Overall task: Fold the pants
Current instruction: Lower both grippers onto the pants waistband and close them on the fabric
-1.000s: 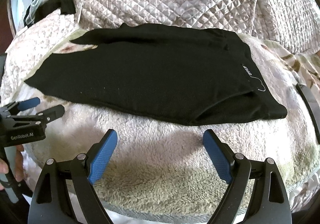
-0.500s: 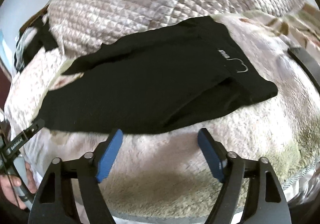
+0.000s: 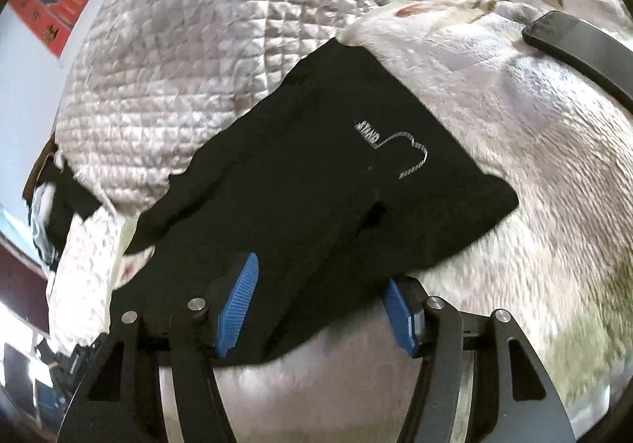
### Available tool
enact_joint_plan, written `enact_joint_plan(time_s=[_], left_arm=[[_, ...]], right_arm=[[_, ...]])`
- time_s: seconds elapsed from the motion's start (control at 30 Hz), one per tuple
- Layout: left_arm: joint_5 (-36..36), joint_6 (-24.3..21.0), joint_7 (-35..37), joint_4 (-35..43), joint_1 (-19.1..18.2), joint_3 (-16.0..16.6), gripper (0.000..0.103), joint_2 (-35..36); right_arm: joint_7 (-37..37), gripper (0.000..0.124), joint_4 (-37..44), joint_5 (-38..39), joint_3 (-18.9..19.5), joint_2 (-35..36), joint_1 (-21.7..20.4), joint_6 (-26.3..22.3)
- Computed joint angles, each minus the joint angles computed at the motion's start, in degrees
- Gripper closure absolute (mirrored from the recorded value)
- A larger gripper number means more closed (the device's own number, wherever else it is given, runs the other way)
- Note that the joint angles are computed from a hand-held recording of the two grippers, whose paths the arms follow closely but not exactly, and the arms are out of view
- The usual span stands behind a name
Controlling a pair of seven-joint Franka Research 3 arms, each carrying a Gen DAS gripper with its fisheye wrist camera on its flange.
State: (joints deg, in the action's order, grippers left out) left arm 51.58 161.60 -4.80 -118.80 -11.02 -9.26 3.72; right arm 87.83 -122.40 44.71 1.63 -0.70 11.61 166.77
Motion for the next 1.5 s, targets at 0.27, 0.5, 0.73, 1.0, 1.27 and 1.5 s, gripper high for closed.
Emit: enact_joint_plan(time_s=[0.27, 0.5, 0.73, 1.0, 1.27, 1.5], left_arm=[[1.2, -9.9, 1.4, 4.4, -1.0, 0.5, 0.068, 2.3], [0.1, -10.4, 2.5, 3.1, -0.6, 0.3, 0.099, 0.5], [-2.0, -8.3, 4.9, -4.9, 0.9, -1.6, 0.099, -8.8], [-9.3, -8.0, 10.6, -13.2, 2.0, -4.2, 0.099, -13.9], [-7.1, -16.2, 7.9, -13.9, 3.8, -7.1, 0.088, -18.7], [-1.3, -15.5, 6.9, -11.1, 3.5, -7.6, 0.071, -18.0]], right_arm=[[7.1, 0.111, 2.3, -5.1, -0.4, 3.2, -1.4, 1.2], [0.7, 0.119, 2.2, 2.8, 0.3, 1.3, -2.3, 0.2], [1.5, 0.120, -1.9, 0.9, -1.6, -6.4, -1.7, -3.9], [8.5, 0.119, -10.1, -6.7, -2.9, -12.3, -2.6, -9.6], [27.7, 0.082, -14.2, -29.7, 3.8, -19.7, -11.6, -9.2], [29.7, 0.082, -13.7, -41.8, 3.8, -20.8, -10.0, -5.8]])
